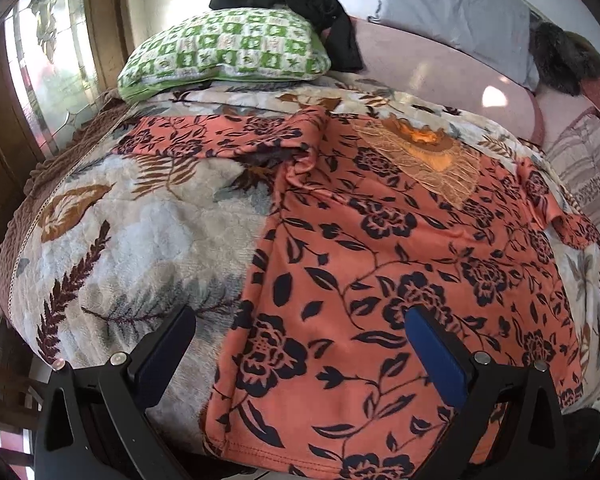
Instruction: Fold small clothes
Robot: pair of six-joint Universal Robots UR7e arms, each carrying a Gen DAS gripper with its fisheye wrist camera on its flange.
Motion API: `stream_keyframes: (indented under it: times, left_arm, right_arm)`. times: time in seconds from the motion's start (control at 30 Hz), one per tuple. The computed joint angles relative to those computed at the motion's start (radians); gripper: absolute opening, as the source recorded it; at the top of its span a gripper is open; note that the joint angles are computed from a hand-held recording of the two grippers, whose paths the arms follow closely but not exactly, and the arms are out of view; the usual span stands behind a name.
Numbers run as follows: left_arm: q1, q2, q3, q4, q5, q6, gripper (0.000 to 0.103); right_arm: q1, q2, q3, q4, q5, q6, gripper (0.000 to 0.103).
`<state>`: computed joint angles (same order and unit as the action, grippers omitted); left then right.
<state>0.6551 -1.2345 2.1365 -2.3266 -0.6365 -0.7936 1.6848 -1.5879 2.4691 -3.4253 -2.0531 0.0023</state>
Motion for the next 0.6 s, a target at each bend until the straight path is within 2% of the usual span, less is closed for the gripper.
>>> stream_keyframes:
  times: [0.13,0.2,0.27,0.3,0.4,0.57,0.6]
  left_arm:
    - [0.073,0.002,-0.032,0.018,0.019,-0.002,0.103]
    - [0.109,0.004,-0.049,0.032,0.029,-0.012,0.103]
    - [0.143,0.006,-0.058,0.025,0.055,-0.018,0.103]
    - [0.159,0.010,-0.067,0.033,0.078,-0.027,0.103]
    - [0.209,0.014,-0.092,0.051,0.139,-0.046,0.103]
    - [0.292,0.034,-0.121,-0.019,0.209,-0.024,0.103]
    - [0.310,0.039,-0.130,-0.016,0.207,-0.032,0.103]
  right_arm:
    - [-0.332,-0.172,-0.041,0.071,0.324,0.078,0.103]
    - [-0.496,-0.193,-0.109,0.131,0.487,0.175,0.103]
    - [-0.620,-0.165,-0.200,0.194,0.633,0.264,0.102]
    - [-0.654,-0.138,-0.253,0.220,0.661,0.295,0.100]
    - [-0.687,-0.048,-0.395,0.266,0.644,0.342,0.091]
    - [-0.662,0.083,-0.566,0.319,0.528,0.348,0.079]
    - [-0.652,0.105,-0.593,0.331,0.499,0.336,0.071]
